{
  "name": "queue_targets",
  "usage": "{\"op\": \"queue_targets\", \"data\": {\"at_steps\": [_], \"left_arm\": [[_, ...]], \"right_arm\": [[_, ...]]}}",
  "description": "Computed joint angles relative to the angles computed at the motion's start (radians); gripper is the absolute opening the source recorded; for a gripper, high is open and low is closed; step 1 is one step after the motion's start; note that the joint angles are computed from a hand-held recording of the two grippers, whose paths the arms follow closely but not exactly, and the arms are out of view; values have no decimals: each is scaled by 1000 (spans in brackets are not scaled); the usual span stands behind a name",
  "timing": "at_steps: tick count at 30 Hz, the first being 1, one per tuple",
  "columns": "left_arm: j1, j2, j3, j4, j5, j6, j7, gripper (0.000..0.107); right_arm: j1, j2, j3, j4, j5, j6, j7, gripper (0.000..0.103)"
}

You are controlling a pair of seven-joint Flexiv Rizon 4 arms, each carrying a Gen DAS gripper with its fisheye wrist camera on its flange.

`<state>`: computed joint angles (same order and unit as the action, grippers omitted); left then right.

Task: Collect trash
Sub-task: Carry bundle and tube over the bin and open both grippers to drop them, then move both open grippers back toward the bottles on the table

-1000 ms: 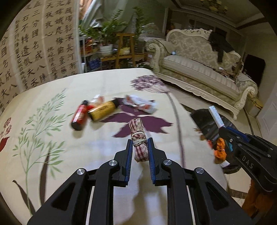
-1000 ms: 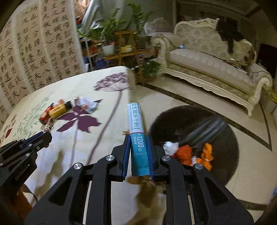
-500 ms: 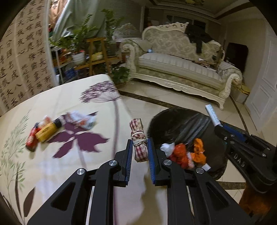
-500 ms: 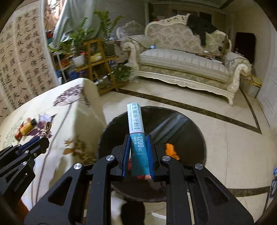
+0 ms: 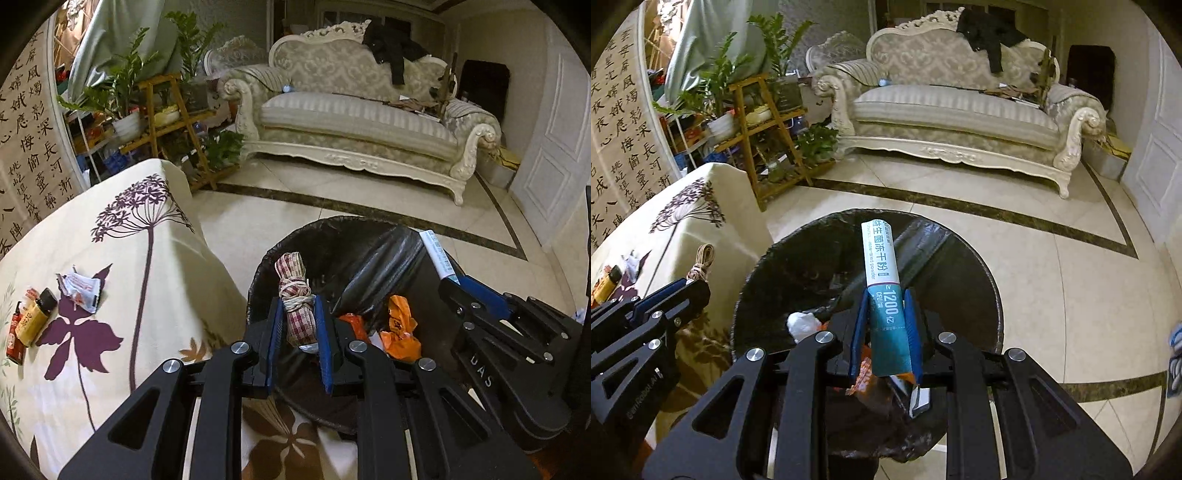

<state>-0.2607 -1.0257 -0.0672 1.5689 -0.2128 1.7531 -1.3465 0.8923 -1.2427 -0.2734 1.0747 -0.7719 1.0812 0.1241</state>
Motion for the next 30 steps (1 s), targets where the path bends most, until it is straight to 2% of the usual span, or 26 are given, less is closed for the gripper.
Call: {"op": "queue_targets", "data": {"at_steps": [1,4,6,11,14,24,30], "left_arm": [[-1,-1,1,-8,-1,-17,4,21],[-10,-3,14,-14,-4,-22,-1,41],[-5,-2,8,-10,1,-17,0,42],[-12,2,15,-1,0,2,-10,53],[-4,9,7,11,0,16,-15,59],[13,31,3,49,-3,55,-32,69],[35,50,0,85,-4,78,-41,72]], "right_arm": [[-2,-2,2,0,2,2,2,23],[-2,-6,5,-2,9,-5,9,27],[-1,-4,4,4,11,-6,16,29],[3,3,1,12,8,-14,31,34],[9,14,-8,28,-2,-14,47,41],[14,20,2,17,-22,-33,56,56],[18,14,14,-12,-23,-46,42,58]]}}
